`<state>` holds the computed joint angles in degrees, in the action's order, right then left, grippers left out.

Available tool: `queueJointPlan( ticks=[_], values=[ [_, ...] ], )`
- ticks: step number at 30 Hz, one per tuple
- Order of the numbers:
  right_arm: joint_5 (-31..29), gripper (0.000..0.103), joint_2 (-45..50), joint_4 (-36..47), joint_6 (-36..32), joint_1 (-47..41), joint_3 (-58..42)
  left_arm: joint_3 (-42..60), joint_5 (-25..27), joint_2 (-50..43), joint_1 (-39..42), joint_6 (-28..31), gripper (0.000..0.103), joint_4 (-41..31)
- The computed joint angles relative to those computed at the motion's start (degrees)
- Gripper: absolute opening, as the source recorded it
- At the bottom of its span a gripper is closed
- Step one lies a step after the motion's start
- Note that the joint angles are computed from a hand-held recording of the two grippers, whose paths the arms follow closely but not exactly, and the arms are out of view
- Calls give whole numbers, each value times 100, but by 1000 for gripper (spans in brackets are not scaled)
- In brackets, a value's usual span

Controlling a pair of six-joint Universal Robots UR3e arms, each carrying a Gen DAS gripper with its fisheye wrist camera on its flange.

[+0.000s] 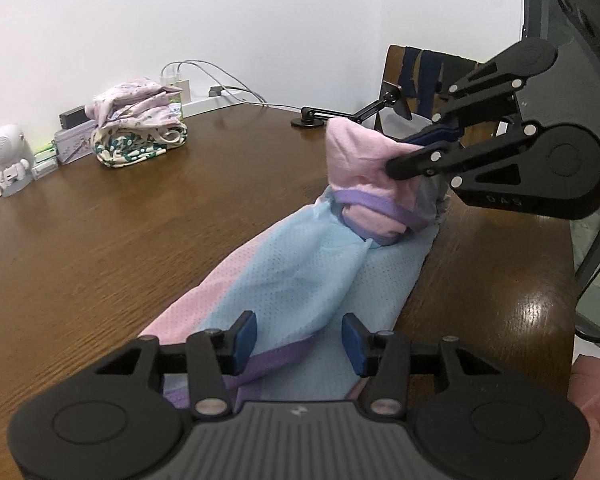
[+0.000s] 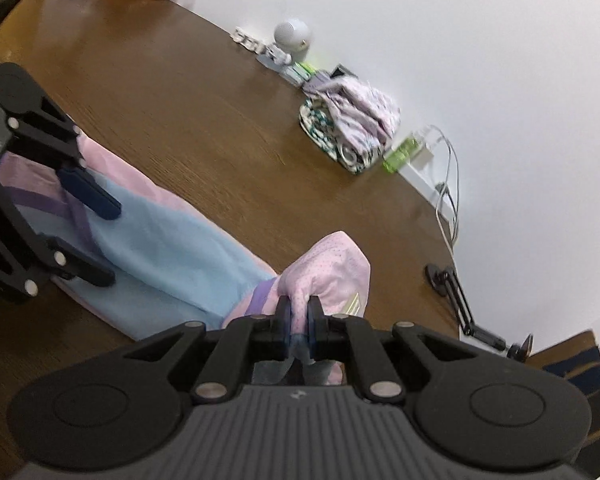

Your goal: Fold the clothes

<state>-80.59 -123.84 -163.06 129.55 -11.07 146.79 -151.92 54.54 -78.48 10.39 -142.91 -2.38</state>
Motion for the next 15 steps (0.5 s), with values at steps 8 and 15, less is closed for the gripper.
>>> queueJointPlan(
  ticks=[8,15],
  values=[
    [-87,7,501,-25,-19,681,-239,10,35,-62,-100,-81,50,133],
    [655,7,-237,506,-59,-184,-91,812,135,-154,-741,-177,33,41]
  ],
)
